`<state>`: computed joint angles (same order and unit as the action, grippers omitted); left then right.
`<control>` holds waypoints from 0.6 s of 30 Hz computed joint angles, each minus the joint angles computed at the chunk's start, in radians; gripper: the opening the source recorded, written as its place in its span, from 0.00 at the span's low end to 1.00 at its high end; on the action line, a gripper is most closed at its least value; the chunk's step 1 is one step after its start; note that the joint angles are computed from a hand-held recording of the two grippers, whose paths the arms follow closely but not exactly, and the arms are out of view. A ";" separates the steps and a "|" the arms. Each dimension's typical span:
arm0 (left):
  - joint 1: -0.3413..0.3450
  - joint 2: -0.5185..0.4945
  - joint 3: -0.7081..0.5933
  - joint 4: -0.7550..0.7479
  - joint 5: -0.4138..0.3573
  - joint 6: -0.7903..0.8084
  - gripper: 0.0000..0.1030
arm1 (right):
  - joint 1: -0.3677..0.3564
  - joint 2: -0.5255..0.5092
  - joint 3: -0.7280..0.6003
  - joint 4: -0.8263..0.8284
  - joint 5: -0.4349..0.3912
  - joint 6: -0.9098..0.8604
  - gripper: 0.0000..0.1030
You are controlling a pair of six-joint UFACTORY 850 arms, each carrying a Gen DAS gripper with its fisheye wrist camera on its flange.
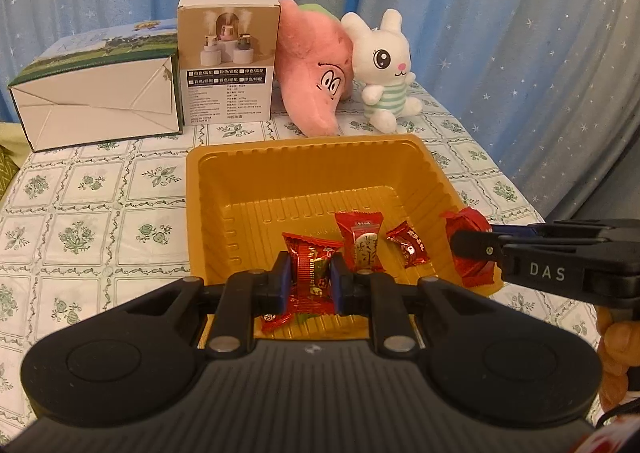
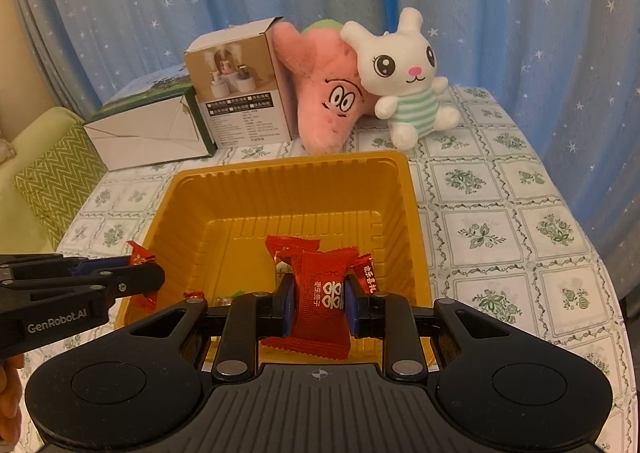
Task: Organize snacks
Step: 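Open both grippers to drop the red candies into the tray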
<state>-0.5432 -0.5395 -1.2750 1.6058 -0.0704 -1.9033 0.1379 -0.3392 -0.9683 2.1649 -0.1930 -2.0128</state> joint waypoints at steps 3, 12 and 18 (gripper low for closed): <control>0.007 -0.018 -0.016 -0.108 0.019 0.085 0.24 | -0.001 -0.004 -0.005 -0.001 -0.002 0.001 0.25; 0.006 0.006 0.021 0.100 -0.004 -0.127 0.39 | -0.009 -0.002 -0.005 -0.020 -0.007 0.031 0.25; 0.004 0.036 0.062 0.272 -0.025 -0.302 0.45 | -0.008 -0.004 -0.010 -0.025 -0.011 0.039 0.25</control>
<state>-0.5388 -0.5036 -1.2134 1.8780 -0.0958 -2.2054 0.1299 -0.3437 -0.9781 2.1396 -0.2038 -1.9736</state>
